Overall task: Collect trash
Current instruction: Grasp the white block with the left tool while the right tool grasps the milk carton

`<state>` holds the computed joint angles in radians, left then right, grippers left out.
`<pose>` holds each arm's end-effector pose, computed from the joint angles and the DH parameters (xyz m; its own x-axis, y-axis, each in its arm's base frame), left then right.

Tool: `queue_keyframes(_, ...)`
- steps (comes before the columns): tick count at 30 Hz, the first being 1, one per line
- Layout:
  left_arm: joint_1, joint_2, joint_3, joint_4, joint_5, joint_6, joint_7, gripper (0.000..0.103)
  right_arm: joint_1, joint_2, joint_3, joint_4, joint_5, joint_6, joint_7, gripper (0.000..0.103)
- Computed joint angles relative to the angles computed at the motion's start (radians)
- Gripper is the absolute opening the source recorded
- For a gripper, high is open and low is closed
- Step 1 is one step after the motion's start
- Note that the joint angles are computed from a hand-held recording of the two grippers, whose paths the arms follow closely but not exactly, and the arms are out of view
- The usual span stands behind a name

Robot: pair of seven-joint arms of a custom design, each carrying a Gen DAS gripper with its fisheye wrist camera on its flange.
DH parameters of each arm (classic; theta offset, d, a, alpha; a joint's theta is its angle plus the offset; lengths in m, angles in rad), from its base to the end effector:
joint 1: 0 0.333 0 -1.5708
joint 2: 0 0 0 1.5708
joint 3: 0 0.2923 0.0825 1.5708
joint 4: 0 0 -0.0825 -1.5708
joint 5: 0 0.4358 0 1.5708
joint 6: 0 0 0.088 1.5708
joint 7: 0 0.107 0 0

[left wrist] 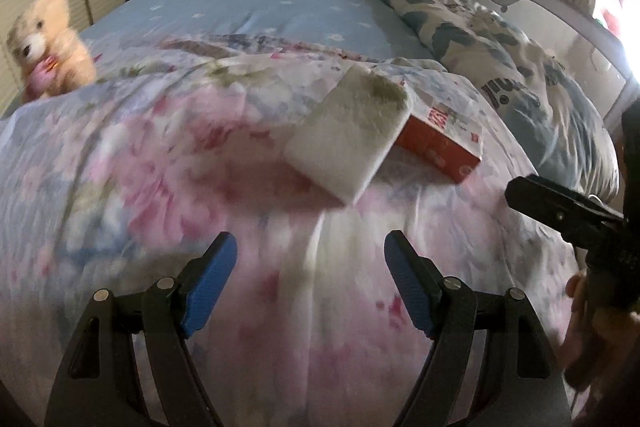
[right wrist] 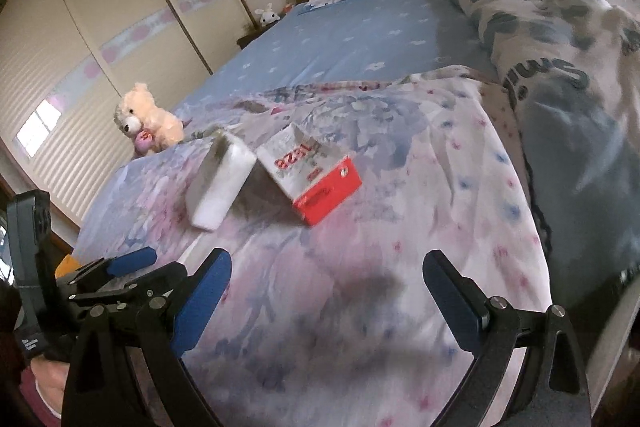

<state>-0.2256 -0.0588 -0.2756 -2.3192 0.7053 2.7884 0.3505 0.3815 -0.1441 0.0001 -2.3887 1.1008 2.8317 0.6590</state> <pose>0.4917 -0.3032 0.3578 0.0696 -0.9897 0.1247 -0.7968 -0.1304 -0.5900 0.5244 0.1613 0.3644 0.4095 -0.8578 -0.3106 -0.7568 -0.1293 -0.6407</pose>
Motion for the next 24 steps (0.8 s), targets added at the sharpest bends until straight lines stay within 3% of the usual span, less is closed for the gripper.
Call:
queue_keyframes(6, -0.003, 0.075, 0.040, 0.060, -0.037, 0.051, 0.126, 0.081, -0.030, 0.092, 0.020, 0.104, -0.070, -0.034, 0.004, 0.097)
queue_keyframes(12, -0.011, 0.092, 0.077, 0.066, 0.017, 0.137, 0.108, 0.080, -0.064, 0.172, 0.067, 0.182, -0.201, -0.052, 0.028, 0.096)
queue_keyframes(14, -0.017, 0.098, 0.080, 0.075, 0.038, 0.142, 0.110, 0.076, -0.073, 0.192, 0.082, 0.195, -0.248, -0.045, 0.049, 0.095)
queue_keyframes(15, -0.019, 0.104, 0.080, 0.079, 0.025, 0.147, 0.132, 0.064, -0.076, 0.202, 0.089, 0.201, -0.280, -0.038, 0.068, 0.095)
queue_keyframes(16, -0.021, 0.111, 0.076, 0.083, -0.014, 0.148, 0.181, 0.052, -0.078, 0.207, 0.096, 0.202, -0.305, -0.021, 0.081, 0.092)
queue_keyframes(17, -0.025, 0.117, 0.074, 0.087, -0.046, 0.142, 0.221, 0.051, -0.084, 0.208, 0.103, 0.203, -0.312, -0.016, 0.083, 0.089)
queue_keyframes(20, -0.045, 0.111, 0.088, 0.090, 0.013, 0.130, 0.183, 0.049, -0.088, 0.210, 0.114, 0.197, -0.379, 0.018, 0.133, 0.063)
queue_keyframes(24, -0.049, 0.079, 0.077, 0.056, -0.028, 0.120, 0.180, 0.048, -0.100, 0.184, 0.123, 0.173, -0.366, 0.007, 0.129, 0.058)
